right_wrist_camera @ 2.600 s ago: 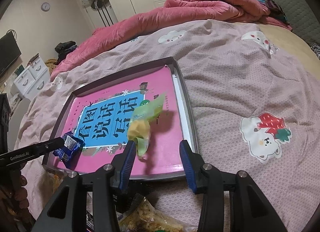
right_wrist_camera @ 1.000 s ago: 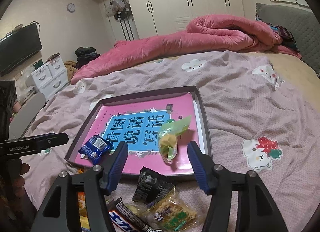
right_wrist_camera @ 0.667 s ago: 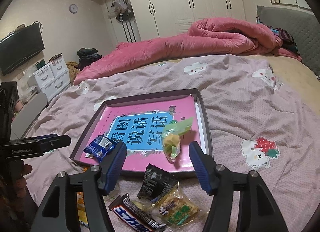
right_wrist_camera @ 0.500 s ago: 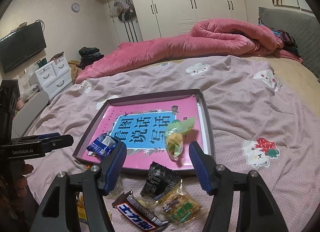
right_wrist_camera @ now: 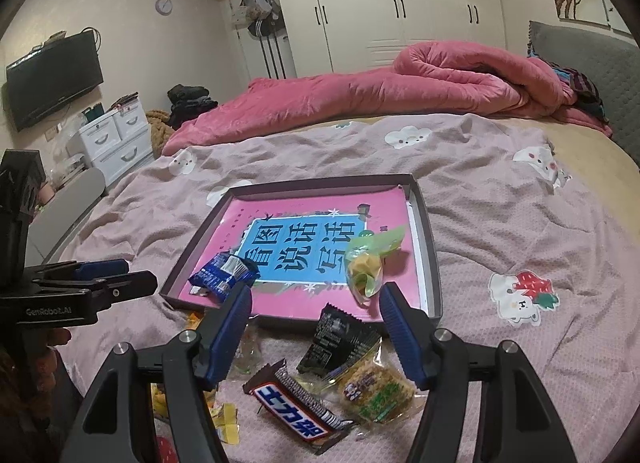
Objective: Organize snacks
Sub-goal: 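Withdraw both tools from the tray back toward the snack pile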
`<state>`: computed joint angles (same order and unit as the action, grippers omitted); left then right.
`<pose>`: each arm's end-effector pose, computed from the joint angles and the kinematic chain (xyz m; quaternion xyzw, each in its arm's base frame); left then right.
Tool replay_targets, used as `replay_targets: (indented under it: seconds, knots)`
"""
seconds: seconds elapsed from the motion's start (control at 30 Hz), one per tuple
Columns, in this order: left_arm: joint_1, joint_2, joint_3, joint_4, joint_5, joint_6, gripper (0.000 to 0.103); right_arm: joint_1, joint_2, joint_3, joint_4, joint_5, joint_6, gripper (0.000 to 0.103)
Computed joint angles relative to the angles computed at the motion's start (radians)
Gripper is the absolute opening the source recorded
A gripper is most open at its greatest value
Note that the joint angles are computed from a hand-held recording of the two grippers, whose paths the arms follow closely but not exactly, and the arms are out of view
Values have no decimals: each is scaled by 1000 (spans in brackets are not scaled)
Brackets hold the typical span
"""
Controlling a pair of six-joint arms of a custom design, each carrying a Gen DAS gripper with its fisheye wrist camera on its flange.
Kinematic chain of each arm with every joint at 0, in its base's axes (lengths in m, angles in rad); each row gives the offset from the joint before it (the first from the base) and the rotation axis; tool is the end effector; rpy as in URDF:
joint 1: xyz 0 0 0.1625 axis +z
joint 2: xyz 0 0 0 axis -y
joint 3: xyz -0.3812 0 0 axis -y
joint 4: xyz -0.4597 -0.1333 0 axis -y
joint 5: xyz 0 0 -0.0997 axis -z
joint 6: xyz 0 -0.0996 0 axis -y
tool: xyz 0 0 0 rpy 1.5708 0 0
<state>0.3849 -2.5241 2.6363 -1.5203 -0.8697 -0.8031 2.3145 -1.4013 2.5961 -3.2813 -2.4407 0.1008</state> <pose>-0.1409 -0.2702 0.2405 0.2055 0.9137 -0.2454 0.2505 0.2801 -0.2200 0.1039 0.1751 -0.8659 0.3779 0.2769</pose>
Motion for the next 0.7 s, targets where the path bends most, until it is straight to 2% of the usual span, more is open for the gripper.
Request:
replay_targets:
  seconds: [0.7]
  knots:
    - [-43,-158,10,251,-29,-68,77,45,-44,21,139,-4,90,67]
